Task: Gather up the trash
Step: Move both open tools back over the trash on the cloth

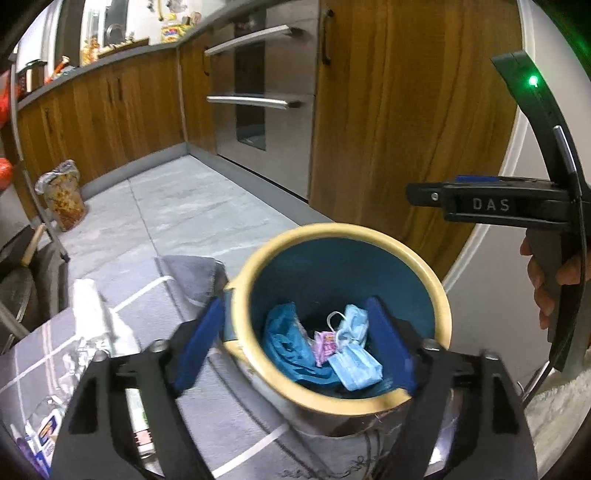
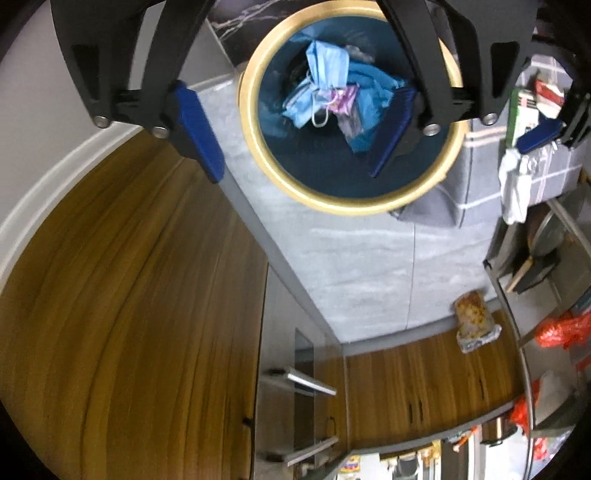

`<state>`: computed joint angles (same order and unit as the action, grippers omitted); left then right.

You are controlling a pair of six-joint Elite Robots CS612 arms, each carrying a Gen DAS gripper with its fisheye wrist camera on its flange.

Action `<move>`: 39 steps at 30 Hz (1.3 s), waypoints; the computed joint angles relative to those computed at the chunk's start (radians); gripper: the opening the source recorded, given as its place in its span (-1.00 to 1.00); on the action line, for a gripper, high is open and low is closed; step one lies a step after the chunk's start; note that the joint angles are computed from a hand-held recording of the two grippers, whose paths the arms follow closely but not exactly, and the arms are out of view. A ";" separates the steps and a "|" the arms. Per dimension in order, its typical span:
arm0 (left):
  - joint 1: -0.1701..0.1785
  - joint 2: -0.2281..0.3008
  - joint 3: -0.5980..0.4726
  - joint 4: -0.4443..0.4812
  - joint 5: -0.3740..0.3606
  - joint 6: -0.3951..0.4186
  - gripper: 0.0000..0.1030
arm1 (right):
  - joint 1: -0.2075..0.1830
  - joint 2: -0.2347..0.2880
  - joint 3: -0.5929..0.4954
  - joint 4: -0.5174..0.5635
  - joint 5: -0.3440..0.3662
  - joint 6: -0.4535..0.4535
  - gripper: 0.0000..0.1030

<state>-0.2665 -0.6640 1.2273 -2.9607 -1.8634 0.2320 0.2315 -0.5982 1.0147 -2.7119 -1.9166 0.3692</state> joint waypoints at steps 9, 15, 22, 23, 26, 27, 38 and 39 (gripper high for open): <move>0.024 -0.034 0.044 -0.093 0.027 -0.017 0.89 | 0.019 0.007 -0.026 -0.064 0.009 -0.003 0.86; 0.039 -0.058 0.079 -0.127 0.054 0.005 0.89 | 0.042 0.020 -0.062 -0.062 0.005 -0.025 0.87; 0.063 -0.085 0.117 -0.164 0.067 0.021 0.89 | 0.066 0.043 -0.119 -0.042 0.004 -0.049 0.89; 0.066 -0.090 0.123 -0.165 0.068 0.027 0.89 | 0.069 0.046 -0.126 -0.040 0.003 -0.054 0.89; 0.083 -0.109 0.137 -0.160 0.053 0.041 0.89 | 0.076 0.057 -0.155 -0.033 0.011 -0.056 0.89; 0.088 -0.117 0.143 -0.162 0.051 0.051 0.89 | 0.078 0.061 -0.163 -0.032 0.014 -0.049 0.89; 0.179 -0.158 0.124 -0.182 0.125 0.088 0.89 | 0.112 0.125 -0.314 0.059 0.097 -0.013 0.90; 0.185 -0.156 0.123 -0.184 0.134 0.068 0.89 | 0.115 0.132 -0.330 0.067 0.103 -0.021 0.90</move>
<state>-0.0815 -0.8199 1.3507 -3.1449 -1.7295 0.2997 0.3467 -0.4658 0.6842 -2.6450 -1.8132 0.3483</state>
